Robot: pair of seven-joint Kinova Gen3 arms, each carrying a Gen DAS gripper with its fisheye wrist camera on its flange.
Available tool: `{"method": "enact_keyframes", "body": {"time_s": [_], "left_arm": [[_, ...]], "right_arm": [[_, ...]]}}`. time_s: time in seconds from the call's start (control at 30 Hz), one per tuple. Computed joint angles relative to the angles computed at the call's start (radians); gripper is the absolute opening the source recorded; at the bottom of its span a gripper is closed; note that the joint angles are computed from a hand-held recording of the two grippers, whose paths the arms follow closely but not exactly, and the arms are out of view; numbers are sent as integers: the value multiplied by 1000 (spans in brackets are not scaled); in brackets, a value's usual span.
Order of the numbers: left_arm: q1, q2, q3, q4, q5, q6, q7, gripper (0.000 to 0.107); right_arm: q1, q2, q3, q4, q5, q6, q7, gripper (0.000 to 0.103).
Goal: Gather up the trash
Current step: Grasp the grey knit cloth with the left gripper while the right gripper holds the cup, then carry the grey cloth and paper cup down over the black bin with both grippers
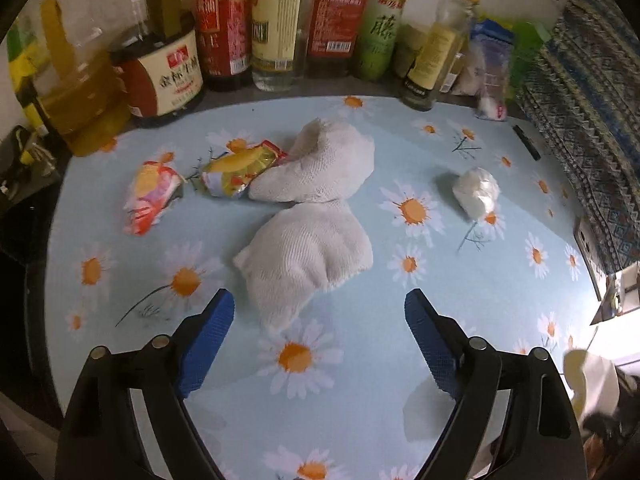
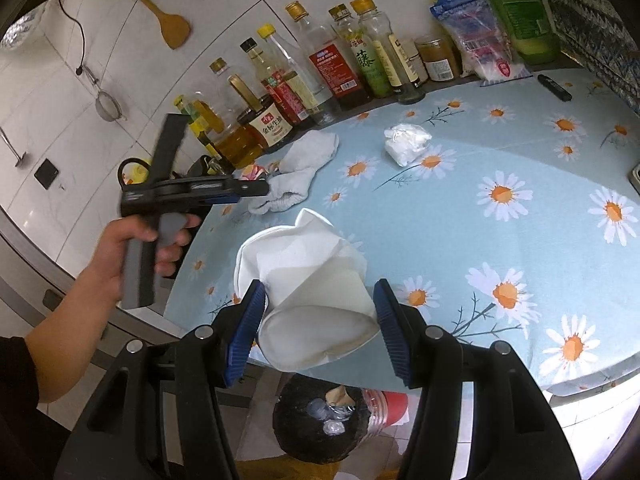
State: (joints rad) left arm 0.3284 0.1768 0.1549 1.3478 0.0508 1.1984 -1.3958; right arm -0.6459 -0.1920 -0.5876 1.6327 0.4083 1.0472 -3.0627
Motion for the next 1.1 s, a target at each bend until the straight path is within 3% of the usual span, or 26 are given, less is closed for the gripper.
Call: {"method": "enact_keyframes", "body": {"time_s": [0.43, 0.6, 0.8, 1.1], "left_arm": [[95, 147, -23, -127, -152, 32, 61, 85], [76, 163, -29, -128, -124, 29, 61, 84], [67, 145, -27, -97, -107, 9, 60, 61], [50, 91, -17, -41, -88, -14, 32, 45]], "right_arm": [[-34, 22, -1, -3, -14, 25, -10, 57], [-50, 24, 0, -10, 1, 35, -25, 57], [-66, 30, 5, -26, 9, 56, -16, 57], [-82, 38, 20, -28, -2, 46, 6, 57]]}}
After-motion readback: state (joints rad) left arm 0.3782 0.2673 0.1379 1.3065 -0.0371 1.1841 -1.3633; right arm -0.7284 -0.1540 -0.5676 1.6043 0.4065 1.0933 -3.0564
